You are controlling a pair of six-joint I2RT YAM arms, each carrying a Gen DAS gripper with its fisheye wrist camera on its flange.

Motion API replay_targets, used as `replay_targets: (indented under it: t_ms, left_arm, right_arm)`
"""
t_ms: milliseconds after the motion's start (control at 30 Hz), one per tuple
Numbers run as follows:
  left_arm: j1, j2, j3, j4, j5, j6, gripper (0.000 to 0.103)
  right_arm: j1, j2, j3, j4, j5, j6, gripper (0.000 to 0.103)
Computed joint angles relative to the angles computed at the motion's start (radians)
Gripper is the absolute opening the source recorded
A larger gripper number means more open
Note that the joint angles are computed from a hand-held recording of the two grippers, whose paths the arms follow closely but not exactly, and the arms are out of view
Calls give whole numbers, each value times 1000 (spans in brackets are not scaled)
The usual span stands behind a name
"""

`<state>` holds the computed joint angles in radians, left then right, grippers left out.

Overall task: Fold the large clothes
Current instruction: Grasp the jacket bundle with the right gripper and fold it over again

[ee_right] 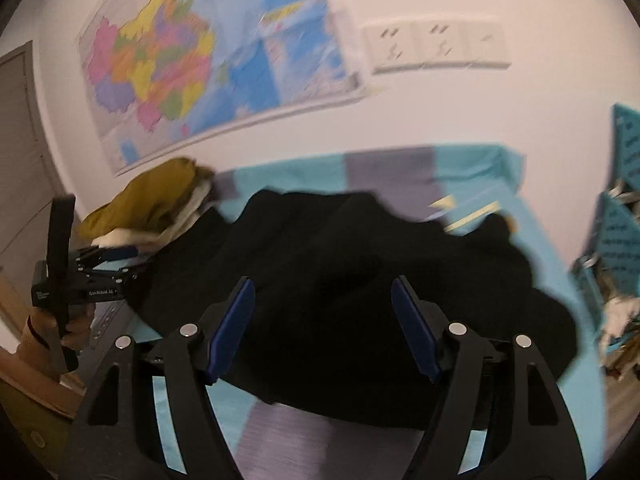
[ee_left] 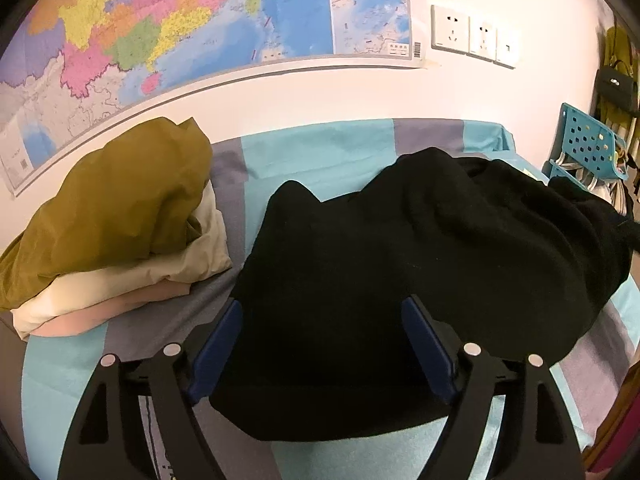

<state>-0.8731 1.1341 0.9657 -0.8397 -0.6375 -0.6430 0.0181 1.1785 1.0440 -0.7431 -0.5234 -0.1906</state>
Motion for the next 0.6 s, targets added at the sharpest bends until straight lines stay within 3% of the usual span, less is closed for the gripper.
replay_targets:
  t_ms: [100, 200, 433, 600]
  left_arm:
    - [-1, -11, -18, 16, 0, 4, 79]
    - [31, -21, -49, 60, 33, 22, 81]
    - [144, -34, -101, 116, 138, 32, 82]
    - [131, -81, -113, 98, 106, 26, 81]
  right_arm:
    - [71, 39, -40, 51, 78, 34, 68]
    - [79, 97, -57, 72, 119, 49, 59]
    - [100, 36, -26, 31, 121, 73, 62]
    - [203, -41, 18, 11, 112, 49, 64]
